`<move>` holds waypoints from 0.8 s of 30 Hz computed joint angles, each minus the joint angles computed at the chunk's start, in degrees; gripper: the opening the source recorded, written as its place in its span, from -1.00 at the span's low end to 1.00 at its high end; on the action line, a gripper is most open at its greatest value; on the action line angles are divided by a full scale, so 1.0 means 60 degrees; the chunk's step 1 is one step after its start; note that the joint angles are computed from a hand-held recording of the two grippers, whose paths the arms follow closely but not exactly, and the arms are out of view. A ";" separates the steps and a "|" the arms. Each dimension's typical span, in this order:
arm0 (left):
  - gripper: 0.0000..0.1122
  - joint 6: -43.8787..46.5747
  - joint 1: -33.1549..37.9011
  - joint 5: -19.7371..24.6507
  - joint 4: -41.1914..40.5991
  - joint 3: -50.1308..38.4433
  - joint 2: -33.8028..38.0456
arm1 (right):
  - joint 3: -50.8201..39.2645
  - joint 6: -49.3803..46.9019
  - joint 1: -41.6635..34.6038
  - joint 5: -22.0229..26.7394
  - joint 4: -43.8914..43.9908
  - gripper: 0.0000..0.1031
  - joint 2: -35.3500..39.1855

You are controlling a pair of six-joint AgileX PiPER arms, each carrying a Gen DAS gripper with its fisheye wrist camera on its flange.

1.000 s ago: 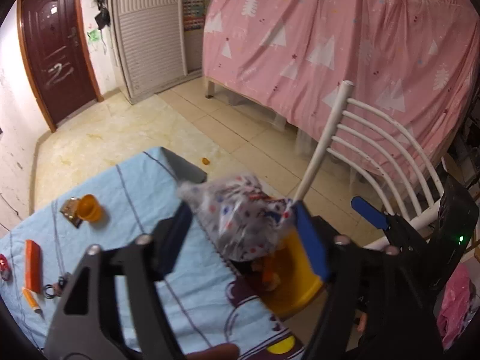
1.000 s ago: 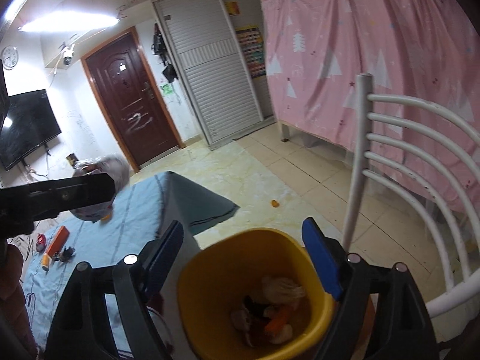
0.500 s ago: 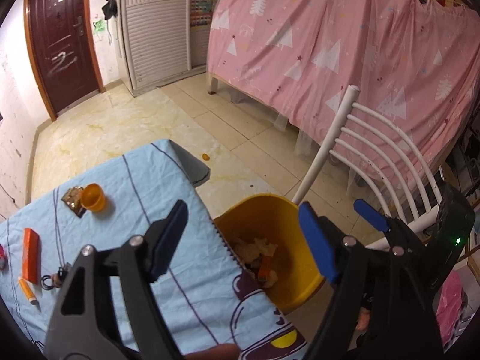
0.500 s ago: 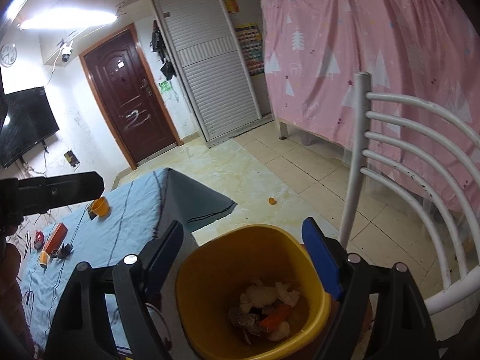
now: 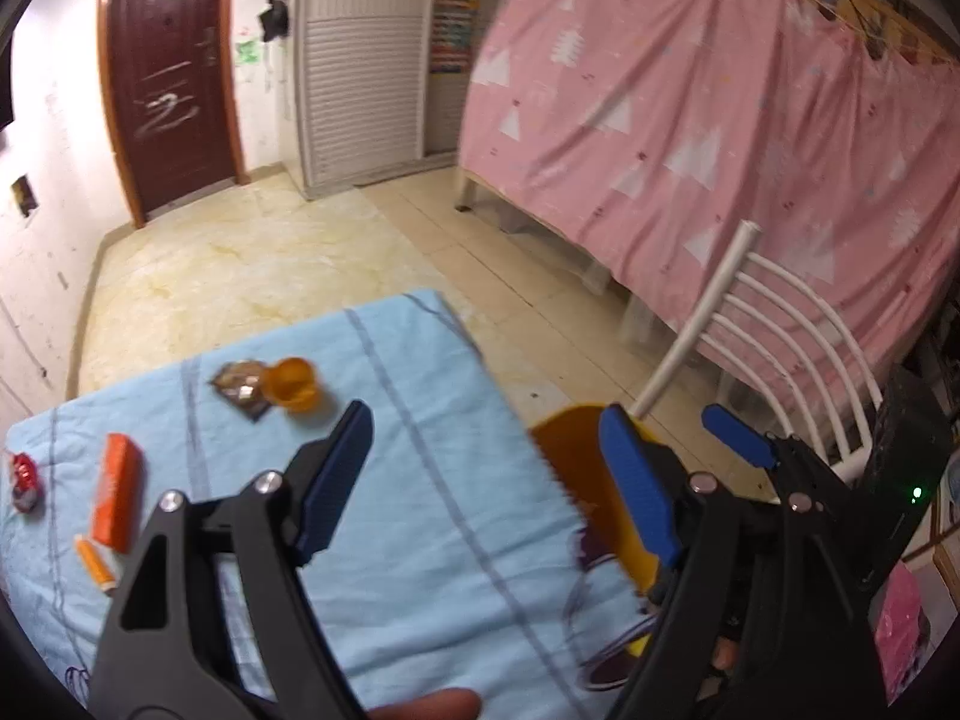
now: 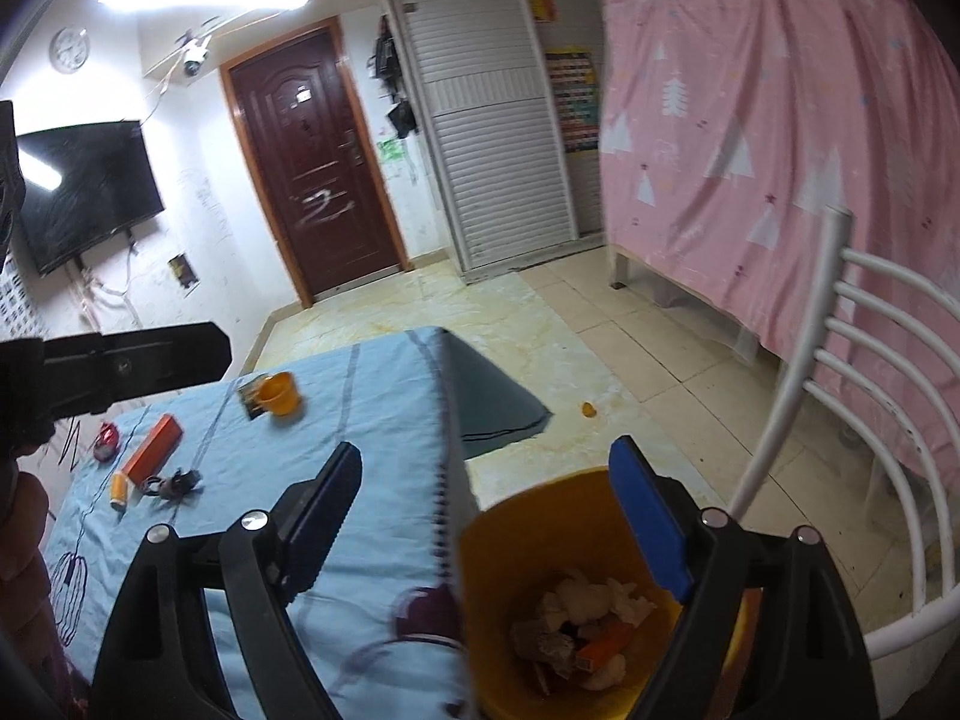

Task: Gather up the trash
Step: 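Move both open tools back over the bedsheet items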

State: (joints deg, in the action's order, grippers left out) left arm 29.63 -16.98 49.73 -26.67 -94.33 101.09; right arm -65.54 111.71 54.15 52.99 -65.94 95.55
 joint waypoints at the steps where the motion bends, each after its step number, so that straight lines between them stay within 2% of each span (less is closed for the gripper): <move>1: 0.33 0.0127 0.0192 -0.0064 -0.0024 0.0046 -0.0033 | -0.0261 -0.0205 -0.0006 -0.0043 0.0066 0.52 0.0168; 8: 0.34 0.0559 0.1540 -0.0030 -0.0047 -0.0229 0.0257 | -0.2670 -0.2218 -0.0109 -0.0452 0.0919 0.55 0.1712; 13: 0.34 0.0669 0.2537 0.0340 0.0001 -0.0954 0.0816 | -0.4723 -0.3926 -0.0160 -0.0687 0.1867 0.57 0.2997; 20: 0.34 0.0602 0.3517 0.0666 0.0187 -0.1954 0.1683 | -0.7771 -0.6556 -0.0153 -0.0387 0.3464 0.62 0.4817; 24: 0.34 0.0401 0.3814 0.0919 0.0417 -0.2586 0.2234 | -0.9665 -0.8074 -0.0158 0.0058 0.4391 0.63 0.5910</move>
